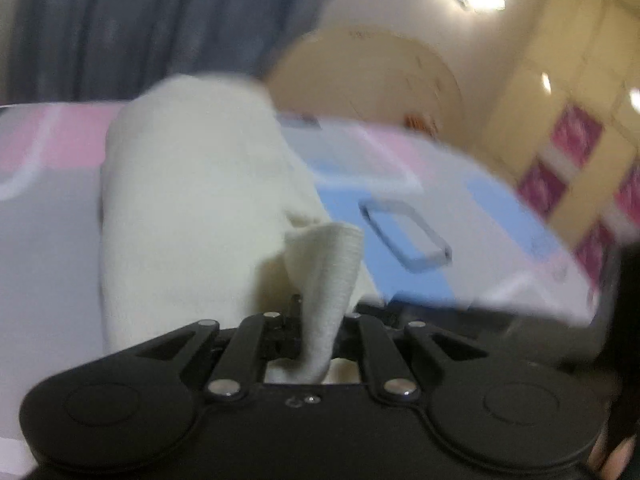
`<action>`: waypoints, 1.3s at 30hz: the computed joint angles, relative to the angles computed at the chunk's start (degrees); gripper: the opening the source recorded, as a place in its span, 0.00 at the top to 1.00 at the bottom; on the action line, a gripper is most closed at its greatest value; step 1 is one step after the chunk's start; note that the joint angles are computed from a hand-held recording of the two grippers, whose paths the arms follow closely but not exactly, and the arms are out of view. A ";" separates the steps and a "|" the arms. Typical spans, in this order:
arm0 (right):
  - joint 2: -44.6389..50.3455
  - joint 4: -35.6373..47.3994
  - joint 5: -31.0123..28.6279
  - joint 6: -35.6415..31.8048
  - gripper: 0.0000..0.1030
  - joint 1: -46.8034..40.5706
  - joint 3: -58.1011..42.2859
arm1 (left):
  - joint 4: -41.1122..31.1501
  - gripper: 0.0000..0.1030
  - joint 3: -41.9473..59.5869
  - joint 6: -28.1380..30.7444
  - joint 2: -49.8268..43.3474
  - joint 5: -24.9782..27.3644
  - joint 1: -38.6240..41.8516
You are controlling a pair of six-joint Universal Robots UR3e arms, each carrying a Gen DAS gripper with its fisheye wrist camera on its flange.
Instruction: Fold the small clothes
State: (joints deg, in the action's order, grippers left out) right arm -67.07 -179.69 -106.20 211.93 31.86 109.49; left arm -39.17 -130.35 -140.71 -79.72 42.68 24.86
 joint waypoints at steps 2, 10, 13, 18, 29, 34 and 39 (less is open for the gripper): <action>-2.96 -0.51 -0.11 1.30 0.68 -1.26 4.33 | 1.83 0.84 -1.99 0.47 0.50 2.60 -1.94; -8.90 -5.38 7.99 2.83 0.68 -6.33 9.72 | -24.73 0.36 -3.50 17.74 17.06 -2.34 8.74; -7.30 -5.08 13.85 2.10 0.55 -8.48 6.84 | -37.60 0.35 -0.05 25.06 21.34 -5.16 16.45; -1.99 -5.12 18.10 2.58 0.35 -9.40 0.90 | -19.62 0.34 0.50 11.35 13.67 -3.45 17.85; 7.98 -5.81 22.59 2.23 0.63 -10.94 -7.61 | 4.33 0.34 2.14 -4.80 -0.24 1.46 12.45; 7.40 -3.74 21.66 0.49 0.88 -10.38 -8.46 | 7.88 0.34 2.25 -6.90 -2.65 2.47 11.48; 7.16 -3.56 18.95 -1.05 0.92 -8.90 -9.19 | 10.97 0.33 2.53 -8.88 -5.10 3.56 9.97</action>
State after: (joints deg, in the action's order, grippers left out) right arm -59.91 -183.25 -87.25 210.87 22.96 100.30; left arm -28.20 -127.82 -149.59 -84.82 46.24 34.83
